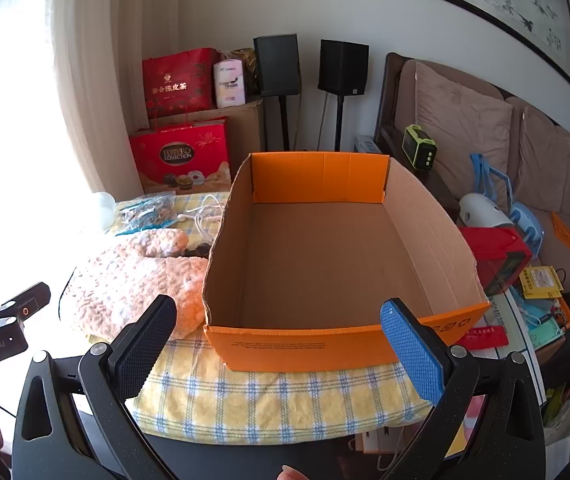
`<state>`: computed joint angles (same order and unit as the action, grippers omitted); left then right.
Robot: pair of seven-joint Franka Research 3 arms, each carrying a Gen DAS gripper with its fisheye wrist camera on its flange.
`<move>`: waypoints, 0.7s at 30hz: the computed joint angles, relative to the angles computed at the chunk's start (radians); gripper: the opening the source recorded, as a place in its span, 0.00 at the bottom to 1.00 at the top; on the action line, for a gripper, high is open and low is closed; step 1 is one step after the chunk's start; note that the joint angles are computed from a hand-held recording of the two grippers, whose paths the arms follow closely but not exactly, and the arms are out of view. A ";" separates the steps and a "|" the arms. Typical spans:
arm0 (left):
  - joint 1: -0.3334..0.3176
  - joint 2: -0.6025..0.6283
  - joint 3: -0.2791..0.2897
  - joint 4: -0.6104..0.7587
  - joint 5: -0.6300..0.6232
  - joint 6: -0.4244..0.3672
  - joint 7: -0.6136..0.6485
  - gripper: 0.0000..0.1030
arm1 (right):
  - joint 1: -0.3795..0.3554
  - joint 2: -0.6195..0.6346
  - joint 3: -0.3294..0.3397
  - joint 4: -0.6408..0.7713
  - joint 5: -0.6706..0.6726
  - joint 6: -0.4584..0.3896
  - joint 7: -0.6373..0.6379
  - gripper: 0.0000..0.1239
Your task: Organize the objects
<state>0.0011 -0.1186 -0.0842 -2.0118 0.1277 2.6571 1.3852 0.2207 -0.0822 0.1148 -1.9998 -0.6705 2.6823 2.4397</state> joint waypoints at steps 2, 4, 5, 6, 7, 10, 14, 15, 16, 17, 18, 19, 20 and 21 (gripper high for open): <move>0.000 0.000 -0.001 -0.001 0.001 0.000 -0.001 1.00 | 0.000 0.000 0.000 0.000 0.002 0.001 -0.002 0.83; 0.001 -0.001 -0.001 -0.002 0.003 0.001 -0.003 1.00 | 0.001 0.001 0.000 0.002 0.001 -0.003 -0.002 0.83; 0.001 -0.001 -0.001 -0.002 0.003 0.001 -0.003 1.00 | 0.000 0.000 -0.001 0.000 0.001 0.001 -0.002 0.83; 0.000 0.000 0.000 -0.002 0.000 0.002 -0.001 1.00 | 0.001 0.000 0.000 0.000 0.002 0.000 -0.002 0.83; 0.000 0.001 -0.001 0.001 -0.001 0.001 -0.001 1.00 | 0.001 0.001 -0.001 0.001 0.003 0.000 -0.003 0.83; 0.001 0.003 -0.002 0.004 0.004 0.000 -0.007 1.00 | 0.001 0.002 0.000 0.002 0.002 -0.002 -0.002 0.83; 0.001 0.005 -0.002 0.007 0.005 -0.002 -0.008 1.00 | 0.000 -0.001 -0.001 -0.002 0.004 0.002 -0.004 0.83; 0.001 0.005 -0.002 0.007 0.003 -0.002 -0.006 1.00 | 0.000 -0.001 -0.001 -0.002 0.004 0.002 -0.004 0.83; 0.001 0.005 -0.001 0.007 0.001 -0.002 -0.004 1.00 | 0.000 0.000 0.000 -0.001 0.005 0.001 -0.005 0.83; 0.000 0.005 -0.001 0.007 -0.001 -0.003 -0.003 1.00 | 0.000 0.000 0.000 -0.001 0.001 0.001 -0.002 0.83; 0.000 0.006 -0.001 0.008 -0.002 -0.003 -0.002 1.00 | 0.000 0.000 0.001 -0.001 0.000 0.001 -0.001 0.83; 0.000 0.005 -0.001 0.009 -0.002 -0.003 -0.001 1.00 | 0.000 0.000 0.000 -0.001 0.001 0.002 -0.002 0.83; 0.001 0.005 -0.002 0.008 0.002 -0.003 -0.004 1.00 | 0.000 0.000 0.001 -0.003 -0.003 0.004 0.002 0.83; 0.001 0.005 -0.002 0.008 0.002 -0.003 -0.004 1.00 | 0.000 0.000 0.001 -0.004 -0.006 0.006 0.005 0.83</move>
